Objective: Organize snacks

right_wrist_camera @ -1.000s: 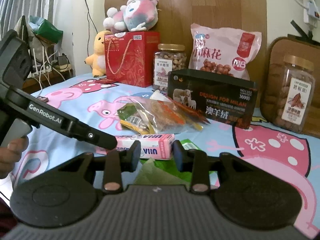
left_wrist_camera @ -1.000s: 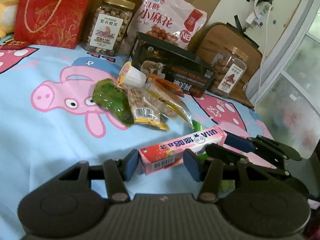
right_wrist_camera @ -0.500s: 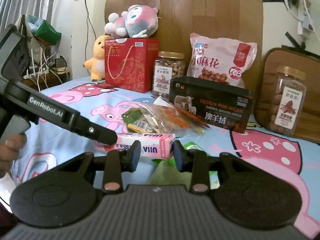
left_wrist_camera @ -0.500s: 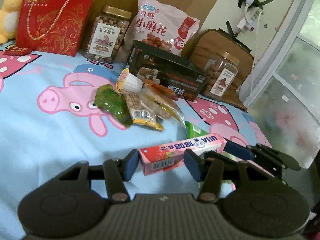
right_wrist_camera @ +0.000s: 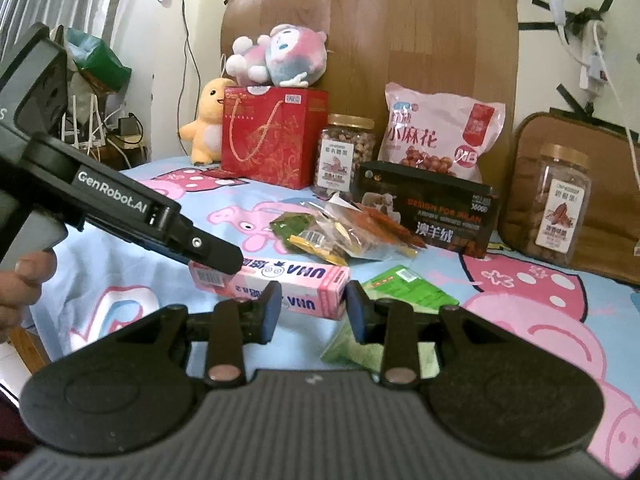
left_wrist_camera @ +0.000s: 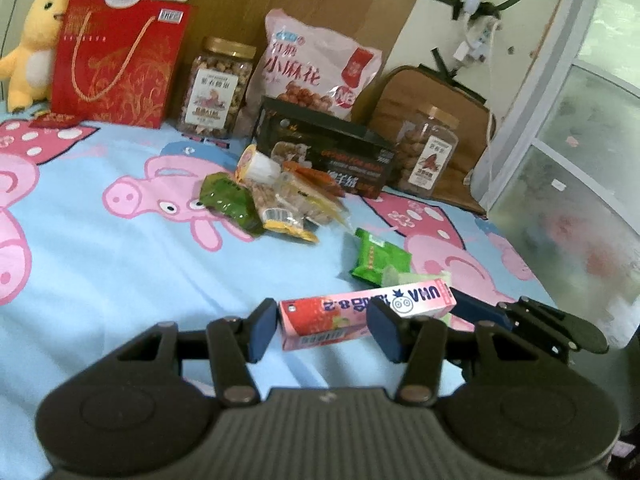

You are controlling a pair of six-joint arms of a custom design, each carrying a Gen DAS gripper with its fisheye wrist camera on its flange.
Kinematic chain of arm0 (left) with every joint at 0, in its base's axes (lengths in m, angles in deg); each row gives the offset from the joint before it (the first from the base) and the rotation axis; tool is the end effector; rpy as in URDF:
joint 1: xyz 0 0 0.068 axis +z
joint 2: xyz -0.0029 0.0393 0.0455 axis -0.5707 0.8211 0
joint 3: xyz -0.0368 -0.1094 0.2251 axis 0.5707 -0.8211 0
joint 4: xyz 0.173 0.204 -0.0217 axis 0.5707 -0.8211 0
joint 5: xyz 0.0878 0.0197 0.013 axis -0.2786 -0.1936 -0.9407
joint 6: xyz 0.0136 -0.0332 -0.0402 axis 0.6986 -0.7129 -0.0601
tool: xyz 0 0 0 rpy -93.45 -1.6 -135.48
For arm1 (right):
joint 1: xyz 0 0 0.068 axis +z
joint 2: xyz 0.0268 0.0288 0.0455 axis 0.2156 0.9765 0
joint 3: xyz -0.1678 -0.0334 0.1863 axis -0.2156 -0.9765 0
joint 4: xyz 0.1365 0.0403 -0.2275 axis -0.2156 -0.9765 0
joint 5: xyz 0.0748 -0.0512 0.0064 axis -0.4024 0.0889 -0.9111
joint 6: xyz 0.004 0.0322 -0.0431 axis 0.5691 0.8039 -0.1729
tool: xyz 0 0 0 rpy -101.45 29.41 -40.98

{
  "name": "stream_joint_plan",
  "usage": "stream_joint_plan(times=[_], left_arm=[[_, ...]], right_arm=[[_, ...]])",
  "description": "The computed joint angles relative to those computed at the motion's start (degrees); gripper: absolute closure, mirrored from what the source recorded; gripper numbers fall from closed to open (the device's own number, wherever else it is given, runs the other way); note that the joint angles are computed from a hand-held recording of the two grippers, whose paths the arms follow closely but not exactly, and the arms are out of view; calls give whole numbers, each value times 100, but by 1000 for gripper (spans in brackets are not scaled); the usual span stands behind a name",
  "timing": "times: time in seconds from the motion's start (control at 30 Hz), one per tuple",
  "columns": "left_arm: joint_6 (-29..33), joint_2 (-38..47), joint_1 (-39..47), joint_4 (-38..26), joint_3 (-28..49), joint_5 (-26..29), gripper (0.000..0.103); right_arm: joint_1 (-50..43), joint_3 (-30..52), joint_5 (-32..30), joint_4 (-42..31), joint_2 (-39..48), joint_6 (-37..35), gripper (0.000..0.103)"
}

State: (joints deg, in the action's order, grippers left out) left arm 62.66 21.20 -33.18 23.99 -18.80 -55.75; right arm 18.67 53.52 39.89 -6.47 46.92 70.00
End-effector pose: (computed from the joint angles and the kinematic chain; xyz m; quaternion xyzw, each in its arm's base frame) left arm 0.2858 -0.0065 0.1118 0.0107 0.8759 -0.2152 0.4317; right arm 0.2924 0.0471 0.0999 -0.2500 0.7892 0.1549 0.5391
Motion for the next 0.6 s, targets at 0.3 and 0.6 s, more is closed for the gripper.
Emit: stream_joint_plan(times=[0.3,0.6], left_arm=[[-9,-865,-223,89,-618,-220,54],[-17,-1214,-401,63,-814,-395,54]], right_arm=[[-88,-641,-10,405,-541,115,65],[-163,-918,-41,717,-701,183,65]])
